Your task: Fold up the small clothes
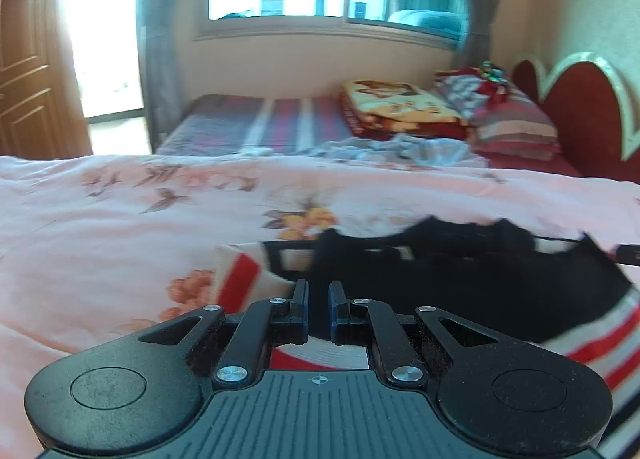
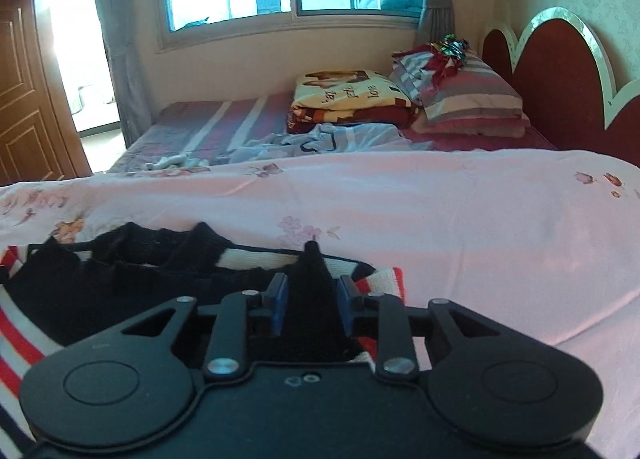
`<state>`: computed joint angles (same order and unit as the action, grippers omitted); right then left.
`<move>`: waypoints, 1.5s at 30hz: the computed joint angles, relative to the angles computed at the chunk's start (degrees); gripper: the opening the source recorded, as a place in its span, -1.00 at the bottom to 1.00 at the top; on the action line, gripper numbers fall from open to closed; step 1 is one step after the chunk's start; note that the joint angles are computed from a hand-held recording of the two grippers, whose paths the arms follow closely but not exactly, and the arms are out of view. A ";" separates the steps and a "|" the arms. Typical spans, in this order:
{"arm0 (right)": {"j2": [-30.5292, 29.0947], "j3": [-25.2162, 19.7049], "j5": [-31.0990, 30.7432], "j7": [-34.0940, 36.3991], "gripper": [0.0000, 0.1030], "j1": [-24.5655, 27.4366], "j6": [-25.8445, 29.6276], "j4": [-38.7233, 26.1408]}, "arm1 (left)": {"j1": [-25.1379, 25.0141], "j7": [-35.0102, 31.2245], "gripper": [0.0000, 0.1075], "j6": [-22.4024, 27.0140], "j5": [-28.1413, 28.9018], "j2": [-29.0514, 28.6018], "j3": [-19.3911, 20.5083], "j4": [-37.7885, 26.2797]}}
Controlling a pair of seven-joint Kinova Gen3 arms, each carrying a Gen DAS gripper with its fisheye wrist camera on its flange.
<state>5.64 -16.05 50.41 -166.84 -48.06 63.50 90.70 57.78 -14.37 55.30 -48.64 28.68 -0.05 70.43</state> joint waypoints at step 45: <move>2.64 -5.59 -1.37 -6.74 -0.32 -14.46 9.87 -2.29 | 5.87 9.46 0.22 2.73 -1.62 -6.17 7.26 9.85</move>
<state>8.28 -21.64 49.04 -173.57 -62.52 73.37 88.41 63.65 -4.90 58.03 -50.27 22.50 7.20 80.28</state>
